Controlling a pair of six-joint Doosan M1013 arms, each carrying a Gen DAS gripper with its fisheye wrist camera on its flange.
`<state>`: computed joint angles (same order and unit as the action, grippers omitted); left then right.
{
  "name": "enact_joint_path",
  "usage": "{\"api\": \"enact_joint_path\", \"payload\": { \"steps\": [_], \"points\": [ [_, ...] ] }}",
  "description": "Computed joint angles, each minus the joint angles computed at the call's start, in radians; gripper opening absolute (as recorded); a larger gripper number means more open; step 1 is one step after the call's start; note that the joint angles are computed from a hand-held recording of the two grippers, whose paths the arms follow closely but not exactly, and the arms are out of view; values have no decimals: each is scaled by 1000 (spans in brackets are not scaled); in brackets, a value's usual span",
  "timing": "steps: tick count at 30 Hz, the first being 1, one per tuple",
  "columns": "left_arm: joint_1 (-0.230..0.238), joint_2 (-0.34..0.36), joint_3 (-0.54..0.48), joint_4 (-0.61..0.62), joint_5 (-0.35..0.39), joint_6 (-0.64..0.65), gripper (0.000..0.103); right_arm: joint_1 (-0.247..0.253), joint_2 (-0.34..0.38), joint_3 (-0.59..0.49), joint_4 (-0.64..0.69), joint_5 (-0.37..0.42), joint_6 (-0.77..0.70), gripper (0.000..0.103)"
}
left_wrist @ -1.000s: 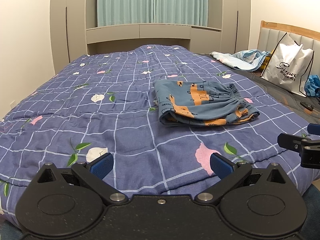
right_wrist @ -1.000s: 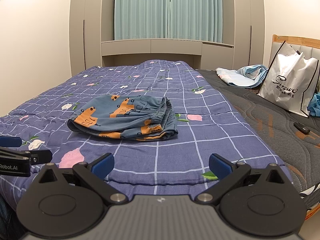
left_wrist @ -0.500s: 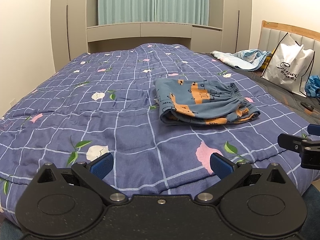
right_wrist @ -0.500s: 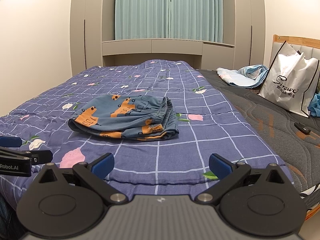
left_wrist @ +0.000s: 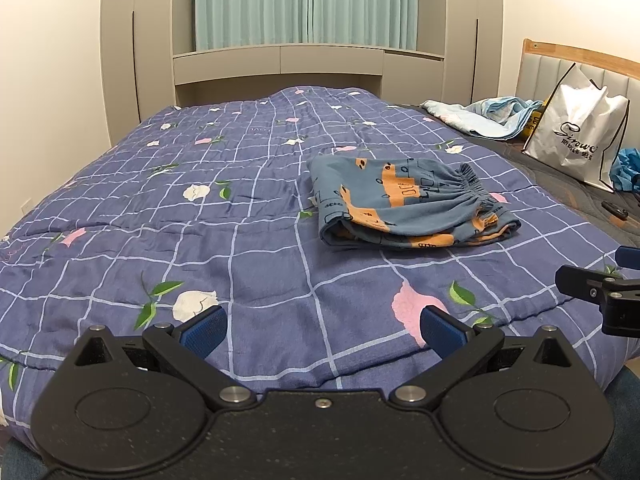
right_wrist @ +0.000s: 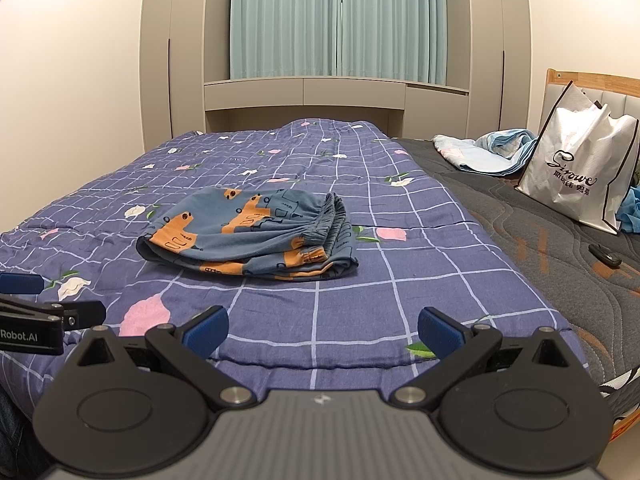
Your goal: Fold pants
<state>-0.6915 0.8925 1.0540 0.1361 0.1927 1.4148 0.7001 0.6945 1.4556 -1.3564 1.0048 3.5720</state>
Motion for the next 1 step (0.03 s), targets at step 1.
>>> {"api": "enact_joint_path", "payload": {
  "steps": [1],
  "points": [
    [0, 0, -1, 1, 2, -2, 102, 0, 0, 0, 0, 0, 1, 103]
  ]
}}
